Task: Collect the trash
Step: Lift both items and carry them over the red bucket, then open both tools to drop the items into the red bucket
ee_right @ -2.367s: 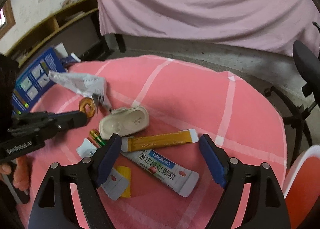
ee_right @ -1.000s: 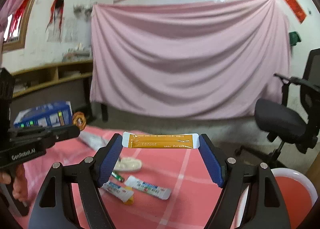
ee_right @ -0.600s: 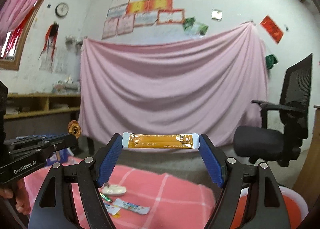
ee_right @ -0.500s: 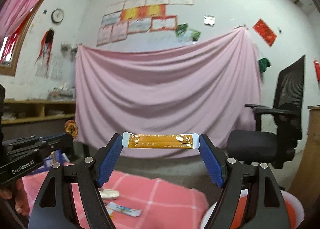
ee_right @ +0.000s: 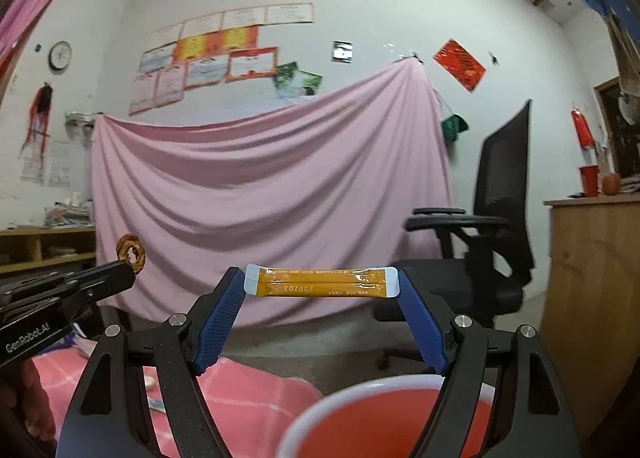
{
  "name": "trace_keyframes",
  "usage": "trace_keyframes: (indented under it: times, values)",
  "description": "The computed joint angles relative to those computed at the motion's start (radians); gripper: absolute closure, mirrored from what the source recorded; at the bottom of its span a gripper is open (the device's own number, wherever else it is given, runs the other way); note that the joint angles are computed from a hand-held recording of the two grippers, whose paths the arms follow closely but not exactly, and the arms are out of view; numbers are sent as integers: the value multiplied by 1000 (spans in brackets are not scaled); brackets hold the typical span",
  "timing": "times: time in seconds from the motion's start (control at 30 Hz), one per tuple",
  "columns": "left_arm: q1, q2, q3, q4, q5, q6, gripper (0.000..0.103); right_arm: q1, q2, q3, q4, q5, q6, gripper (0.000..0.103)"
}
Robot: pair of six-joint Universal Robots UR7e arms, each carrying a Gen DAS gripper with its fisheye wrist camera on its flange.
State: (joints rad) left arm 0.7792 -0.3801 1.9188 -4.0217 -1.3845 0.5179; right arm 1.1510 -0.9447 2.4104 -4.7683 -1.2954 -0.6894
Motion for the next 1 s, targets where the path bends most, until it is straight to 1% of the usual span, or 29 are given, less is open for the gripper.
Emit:
trace_keyframes:
  times: [0.13, 0.2, 0.27, 0.3, 0.33, 0.5, 0.67, 0.83, 0.93, 1.0]
  values:
    - [-31, 37, -35, 68, 0, -32, 100, -53, -45, 31, 26, 4, 18, 26]
    - [-38, 49, -41, 93, -2, -43, 100, -73, -72, 42, 60, -4, 27, 26]
    - [-48, 64, -57, 133, 2, -59, 100, -80, -96, 47, 105, -41, 26, 26]
    - [-52, 69, -62, 147, 6, -64, 100, -91, -101, 52, 112, -44, 28, 26]
    - [-59, 77, -72, 167, 12, -70, 100, -96, -118, 55, 146, -57, 29, 26]
    - [-66, 94, -100, 258, 16, -97, 100, -115, -165, 58, 255, -101, 38, 26]
    - [-61, 98, -128, 361, 4, -135, 100, -135, -201, 59, 335, -114, 65, 26]
    - [-54, 94, -146, 435, 3, -171, 100, -141, -223, 54, 397, -142, 85, 25]
    - [-56, 92, -158, 478, 23, -187, 100, -138, -231, 51, 424, -163, 95, 25]
    - [-55, 90, -166, 510, 31, -206, 96, -137, -237, 47, 444, -172, 101, 24]
